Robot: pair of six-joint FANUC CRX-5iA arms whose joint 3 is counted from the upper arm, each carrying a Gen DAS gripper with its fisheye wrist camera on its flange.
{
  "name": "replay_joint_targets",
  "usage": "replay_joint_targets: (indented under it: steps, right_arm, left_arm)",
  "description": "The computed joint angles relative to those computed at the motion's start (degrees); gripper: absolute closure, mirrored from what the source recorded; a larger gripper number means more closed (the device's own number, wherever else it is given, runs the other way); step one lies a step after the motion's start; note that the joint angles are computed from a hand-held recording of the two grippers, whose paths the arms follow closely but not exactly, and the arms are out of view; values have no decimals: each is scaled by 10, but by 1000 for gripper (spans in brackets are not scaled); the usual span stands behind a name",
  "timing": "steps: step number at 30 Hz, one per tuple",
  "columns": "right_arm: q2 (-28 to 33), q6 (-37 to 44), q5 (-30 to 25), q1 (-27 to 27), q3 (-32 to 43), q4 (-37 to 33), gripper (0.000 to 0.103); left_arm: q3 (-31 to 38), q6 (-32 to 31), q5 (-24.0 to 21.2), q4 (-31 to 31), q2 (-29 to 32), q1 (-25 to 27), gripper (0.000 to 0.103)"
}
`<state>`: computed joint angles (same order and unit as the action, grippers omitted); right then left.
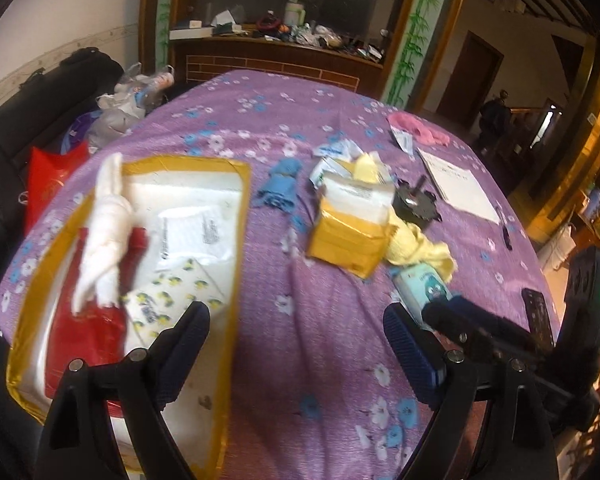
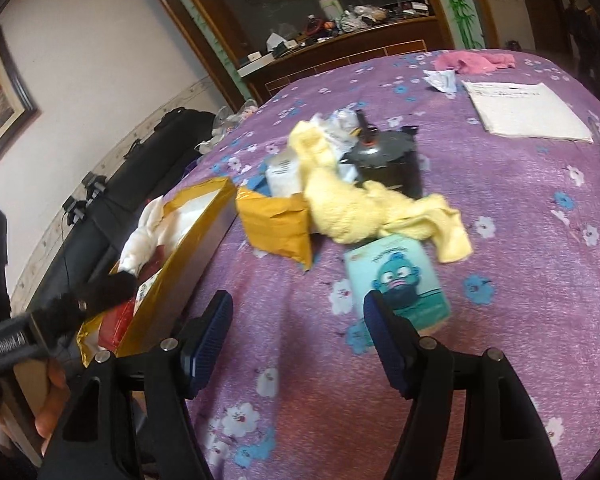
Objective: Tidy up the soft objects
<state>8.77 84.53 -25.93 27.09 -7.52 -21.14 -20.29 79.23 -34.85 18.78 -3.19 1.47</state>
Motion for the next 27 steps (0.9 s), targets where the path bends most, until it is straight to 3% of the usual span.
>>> replay_joint_targets:
  steps: [3,8,15,27]
  right_arm:
    - [5,-6,2,-3,0,2,36]
    - [17,36,-19,-21,16,-57,36]
    - [14,16,1,-11,2,-31,36]
    - [20,63,-26,-34,22,-95,36]
  left_arm:
    - [3,1,-2,-4,4,-4,12]
    - [9,4,-8,-8,13,-9,12]
    - [18,9,-12,-9,27,-14,12]
    - [25,12,-16,-11,39,-20,12]
